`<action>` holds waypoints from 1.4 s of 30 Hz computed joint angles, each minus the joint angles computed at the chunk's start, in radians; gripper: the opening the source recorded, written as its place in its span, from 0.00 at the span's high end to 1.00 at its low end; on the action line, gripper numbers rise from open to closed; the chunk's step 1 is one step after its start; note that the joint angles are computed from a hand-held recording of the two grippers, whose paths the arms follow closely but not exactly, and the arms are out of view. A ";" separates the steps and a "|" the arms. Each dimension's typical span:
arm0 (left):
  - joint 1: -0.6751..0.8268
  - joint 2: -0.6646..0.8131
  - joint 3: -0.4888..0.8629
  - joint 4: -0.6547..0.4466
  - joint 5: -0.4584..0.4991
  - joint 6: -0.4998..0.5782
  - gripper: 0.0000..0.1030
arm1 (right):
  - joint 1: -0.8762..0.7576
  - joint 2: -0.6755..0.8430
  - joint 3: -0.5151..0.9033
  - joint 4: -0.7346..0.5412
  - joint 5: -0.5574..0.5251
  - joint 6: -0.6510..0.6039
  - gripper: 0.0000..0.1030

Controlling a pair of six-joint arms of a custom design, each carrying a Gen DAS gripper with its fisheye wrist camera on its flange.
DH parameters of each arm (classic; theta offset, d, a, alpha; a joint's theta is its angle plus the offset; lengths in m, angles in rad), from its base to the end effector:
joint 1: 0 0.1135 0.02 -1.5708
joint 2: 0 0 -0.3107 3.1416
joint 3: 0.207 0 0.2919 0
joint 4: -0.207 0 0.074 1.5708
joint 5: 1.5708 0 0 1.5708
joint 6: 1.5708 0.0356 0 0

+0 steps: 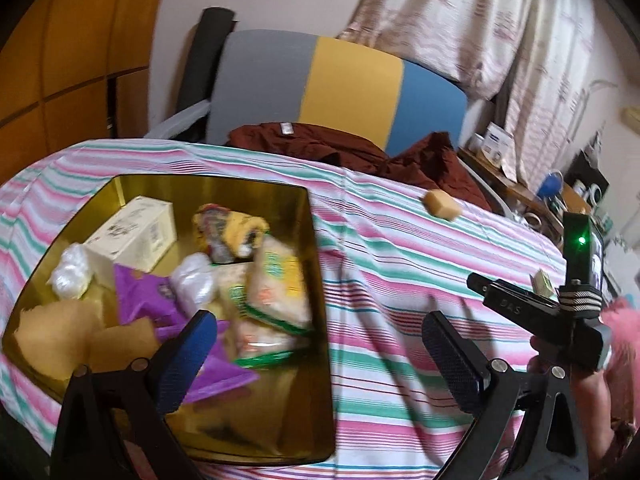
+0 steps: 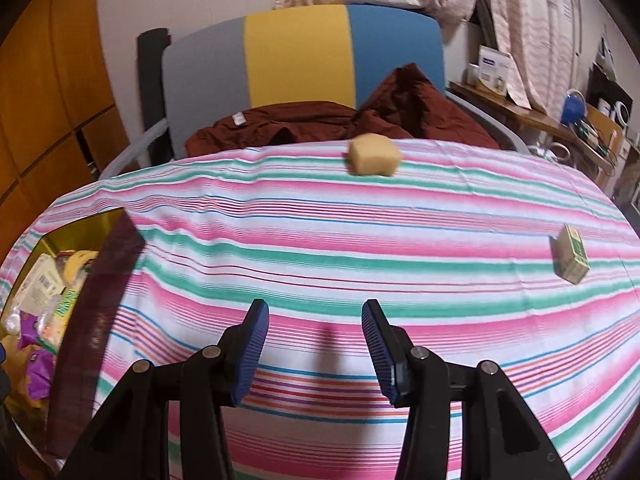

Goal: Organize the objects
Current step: 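Move the right tool to the small green oil box and grasp it, then grasp the yellow sponge with the left tool while the right tool holds the oil box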

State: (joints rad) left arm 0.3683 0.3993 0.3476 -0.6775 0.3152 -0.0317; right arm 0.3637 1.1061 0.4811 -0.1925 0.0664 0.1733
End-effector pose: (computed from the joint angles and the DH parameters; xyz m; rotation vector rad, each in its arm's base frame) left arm 0.0996 0.0266 0.2076 -0.2912 2.2446 -0.1845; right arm 0.2087 0.0769 0.1929 -0.1961 2.3850 0.1745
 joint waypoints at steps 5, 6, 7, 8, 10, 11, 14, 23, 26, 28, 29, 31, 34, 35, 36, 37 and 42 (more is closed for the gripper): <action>-0.319 0.040 0.001 0.058 -0.204 -0.152 0.00 | -0.126 -0.005 -0.017 0.008 -0.050 -0.063 0.53; -0.386 0.061 0.003 0.072 -0.244 -0.181 0.00 | -0.154 -0.003 -0.020 0.012 -0.059 -0.079 0.53; -0.441 0.078 0.005 0.082 -0.277 -0.203 0.00 | -0.181 0.001 -0.021 0.015 -0.070 -0.095 0.53; -0.485 0.093 0.006 0.091 -0.303 -0.220 0.00 | -0.210 0.004 -0.024 0.020 -0.081 -0.113 0.53; -0.575 0.132 0.011 0.112 -0.353 -0.253 0.00 | -0.273 0.012 -0.034 0.038 -0.094 -0.153 0.53; -0.601 0.143 0.011 0.118 -0.367 -0.262 0.00 | -0.315 0.020 -0.040 0.056 -0.090 -0.175 0.53; -0.690 0.185 0.011 0.139 -0.412 -0.293 0.00 | -0.433 0.053 -0.042 0.121 -0.061 -0.214 0.53; -0.813 0.273 0.009 0.175 -0.461 -0.356 0.00 | -0.714 0.381 0.205 0.228 -0.050 -0.207 0.52; -0.835 0.296 0.011 0.178 -0.471 -0.364 0.00 | -0.737 0.491 0.295 0.203 -0.065 -0.203 0.52; -0.853 0.313 0.016 0.180 -0.485 -0.366 0.00 | -0.750 0.559 0.346 0.185 -0.104 -0.197 0.53; -0.862 0.321 0.017 0.184 -0.492 -0.369 0.00 | -0.751 0.575 0.354 0.182 -0.105 -0.196 0.55; -0.870 0.339 0.023 0.189 -0.501 -0.367 0.00 | -0.758 0.605 0.374 0.164 -0.136 -0.186 0.65; -0.856 0.382 0.034 0.216 -0.490 -0.351 0.00 | -0.754 0.610 0.368 0.175 -0.170 -0.196 0.70; -0.853 0.402 0.040 0.227 -0.490 -0.347 0.00 | -0.754 0.605 0.362 0.179 -0.182 -0.212 0.70; -0.849 0.412 0.045 0.231 -0.486 -0.343 0.00 | -0.748 0.596 0.350 0.190 -0.197 -0.233 0.70; -0.840 0.436 0.054 0.244 -0.475 -0.338 0.00 | -0.739 0.587 0.340 0.200 -0.202 -0.245 0.70; -0.795 0.592 0.125 0.335 -0.433 -0.321 0.00 | -0.697 0.527 0.283 0.182 -0.298 -0.256 0.70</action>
State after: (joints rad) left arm -0.4272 0.9918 0.4721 -0.3422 -0.1177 -0.3522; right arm -0.3336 1.6326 0.7644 -0.0109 -0.2315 -0.0828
